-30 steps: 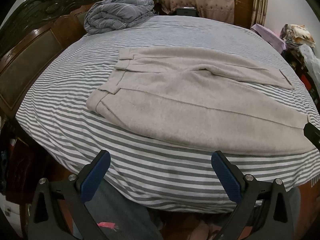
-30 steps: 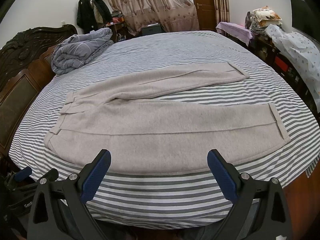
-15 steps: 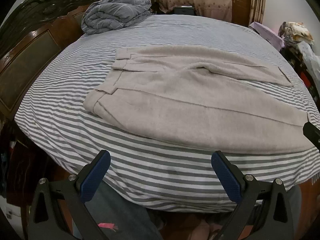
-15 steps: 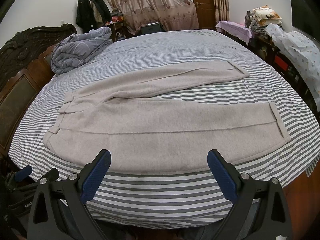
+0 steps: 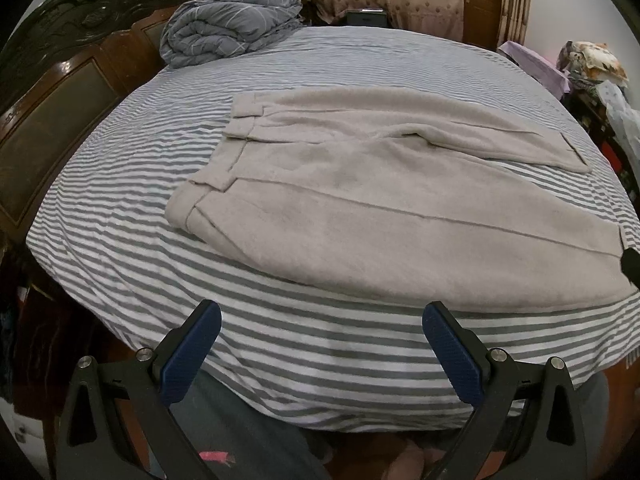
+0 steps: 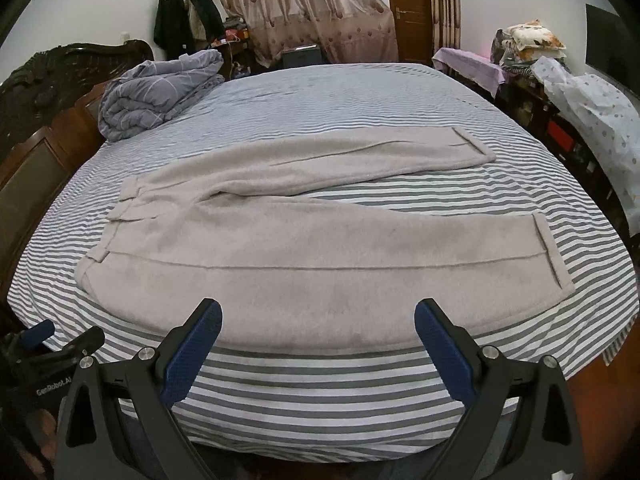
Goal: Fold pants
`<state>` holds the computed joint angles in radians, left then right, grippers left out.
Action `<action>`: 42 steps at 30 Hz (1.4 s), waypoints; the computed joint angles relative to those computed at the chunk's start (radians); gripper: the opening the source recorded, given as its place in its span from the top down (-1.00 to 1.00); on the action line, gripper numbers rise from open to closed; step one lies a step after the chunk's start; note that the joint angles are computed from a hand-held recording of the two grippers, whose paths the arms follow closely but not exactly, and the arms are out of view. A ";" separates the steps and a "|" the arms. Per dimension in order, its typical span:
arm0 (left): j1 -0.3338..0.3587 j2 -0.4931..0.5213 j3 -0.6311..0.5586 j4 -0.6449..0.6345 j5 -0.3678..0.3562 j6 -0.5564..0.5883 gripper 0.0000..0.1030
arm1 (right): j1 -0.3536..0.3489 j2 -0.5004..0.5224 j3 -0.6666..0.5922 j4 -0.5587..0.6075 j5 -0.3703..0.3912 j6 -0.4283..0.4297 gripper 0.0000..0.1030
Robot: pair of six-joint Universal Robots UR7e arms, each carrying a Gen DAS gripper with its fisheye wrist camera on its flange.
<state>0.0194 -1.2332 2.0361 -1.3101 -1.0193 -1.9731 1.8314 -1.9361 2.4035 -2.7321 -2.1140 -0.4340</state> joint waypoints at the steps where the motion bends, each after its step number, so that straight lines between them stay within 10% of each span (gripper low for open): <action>1: 0.003 -0.008 0.003 0.007 0.005 0.002 -0.94 | -0.003 0.003 -0.007 0.014 0.008 -0.002 -0.86; 11: 0.094 -0.157 0.005 0.202 0.112 0.004 -0.94 | 0.012 0.182 -0.178 0.112 0.071 -0.150 -0.85; 21: 0.341 -0.333 -0.015 0.248 0.339 0.128 -0.94 | 0.023 0.573 -0.572 0.273 0.105 -0.201 -0.57; 32: 0.678 -0.317 -0.024 -0.161 0.508 0.630 -0.94 | -0.013 1.033 -1.110 0.601 0.072 -0.209 -0.22; 42: 0.911 -0.259 -0.001 -0.806 0.437 1.141 -0.94 | -0.048 1.338 -1.566 0.924 0.059 -0.244 0.04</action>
<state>0.9308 -1.4919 2.0352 -2.1157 -0.5823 -0.8316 1.7833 -0.5983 0.8378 -1.8082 -2.0554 -0.6778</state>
